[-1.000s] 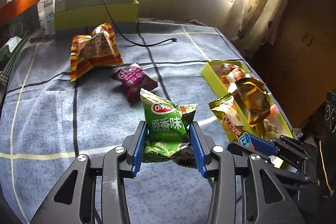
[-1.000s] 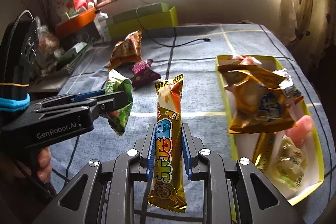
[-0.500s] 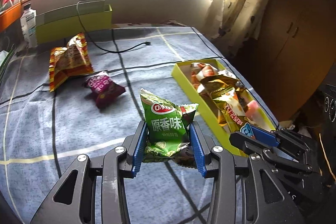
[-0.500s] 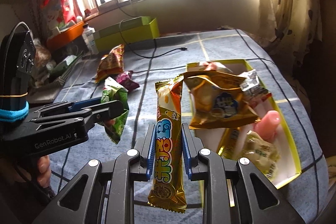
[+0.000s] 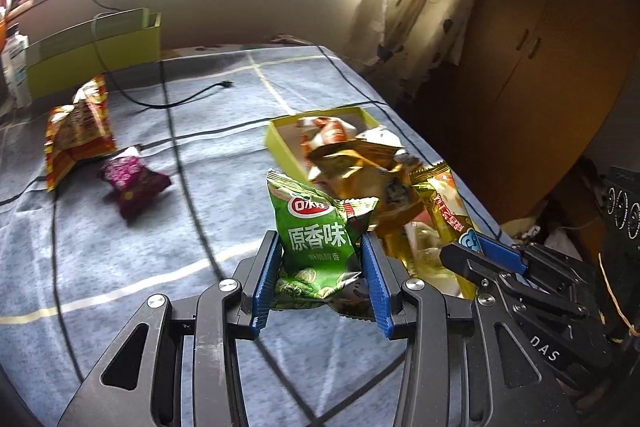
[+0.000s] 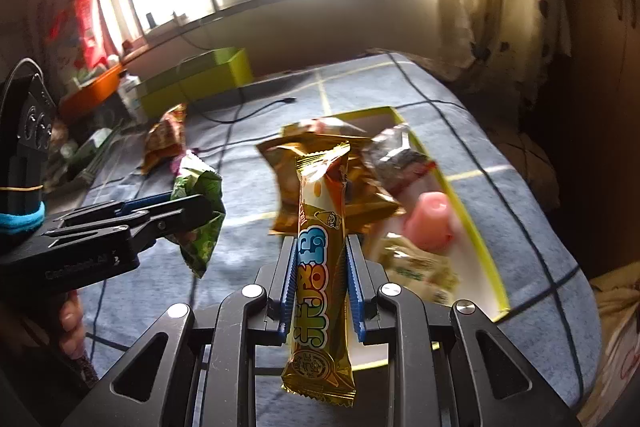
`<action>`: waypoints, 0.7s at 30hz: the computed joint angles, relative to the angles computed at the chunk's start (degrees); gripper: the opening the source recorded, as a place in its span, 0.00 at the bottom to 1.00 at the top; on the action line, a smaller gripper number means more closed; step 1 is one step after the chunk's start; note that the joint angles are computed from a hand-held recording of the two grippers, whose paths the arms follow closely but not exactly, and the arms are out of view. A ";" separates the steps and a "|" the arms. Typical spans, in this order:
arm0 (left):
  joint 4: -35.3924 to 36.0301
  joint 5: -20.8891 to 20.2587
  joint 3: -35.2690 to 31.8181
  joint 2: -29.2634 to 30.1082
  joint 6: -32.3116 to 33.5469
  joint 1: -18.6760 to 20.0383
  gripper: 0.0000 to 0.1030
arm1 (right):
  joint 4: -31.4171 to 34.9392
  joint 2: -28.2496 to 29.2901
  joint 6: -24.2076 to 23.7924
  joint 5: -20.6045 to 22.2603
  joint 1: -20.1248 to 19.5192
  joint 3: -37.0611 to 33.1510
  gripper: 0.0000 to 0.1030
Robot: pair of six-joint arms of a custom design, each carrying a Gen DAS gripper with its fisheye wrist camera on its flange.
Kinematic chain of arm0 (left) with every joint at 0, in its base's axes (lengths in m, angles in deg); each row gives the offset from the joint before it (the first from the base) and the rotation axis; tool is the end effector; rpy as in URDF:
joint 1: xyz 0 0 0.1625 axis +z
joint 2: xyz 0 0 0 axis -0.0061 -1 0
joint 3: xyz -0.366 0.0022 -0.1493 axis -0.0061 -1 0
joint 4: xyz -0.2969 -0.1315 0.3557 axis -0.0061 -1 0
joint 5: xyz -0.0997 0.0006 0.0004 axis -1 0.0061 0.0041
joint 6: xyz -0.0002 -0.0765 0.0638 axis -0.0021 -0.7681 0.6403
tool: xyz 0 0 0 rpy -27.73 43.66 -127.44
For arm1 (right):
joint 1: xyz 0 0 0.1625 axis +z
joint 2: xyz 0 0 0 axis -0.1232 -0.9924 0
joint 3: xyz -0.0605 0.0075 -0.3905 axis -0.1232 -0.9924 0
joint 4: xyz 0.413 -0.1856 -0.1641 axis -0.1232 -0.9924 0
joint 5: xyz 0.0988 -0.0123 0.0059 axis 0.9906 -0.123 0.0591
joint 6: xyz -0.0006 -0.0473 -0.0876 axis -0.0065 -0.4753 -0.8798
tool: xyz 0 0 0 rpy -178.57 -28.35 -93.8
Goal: Organize snacks
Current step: 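Carry the green bag with left gripper while right gripper carries candy bar over tray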
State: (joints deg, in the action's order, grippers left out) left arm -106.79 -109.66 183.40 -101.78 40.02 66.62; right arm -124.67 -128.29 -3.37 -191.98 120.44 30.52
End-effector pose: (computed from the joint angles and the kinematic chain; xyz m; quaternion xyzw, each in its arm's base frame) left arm -0.0866 -0.6137 0.2685 0.2768 0.9205 -0.2298 0.1524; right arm 0.3075 -0.5374 0.0495 0.1277 -0.8834 0.3547 0.2784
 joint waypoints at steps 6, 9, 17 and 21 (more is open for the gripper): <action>0.88 -0.88 -0.77 2.24 -0.05 -1.00 0.41 | -1.41 -2.10 1.10 -1.40 -1.36 2.27 0.20; 1.18 -1.08 -1.32 3.14 -0.05 -1.41 0.41 | -1.57 -2.95 1.25 -1.84 -2.00 3.15 0.20; 2.06 -0.95 -3.17 6.25 -0.27 -1.78 0.41 | -1.56 -4.01 2.09 -2.37 -3.48 4.22 0.20; 2.11 -1.15 -3.99 7.83 -0.47 -1.69 0.41 | -0.82 -3.99 2.26 -2.34 -4.09 4.07 0.20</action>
State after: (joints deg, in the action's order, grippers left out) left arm -104.68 -110.81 179.40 -93.96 39.55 64.93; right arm -125.50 -132.29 -1.11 -194.32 116.36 34.59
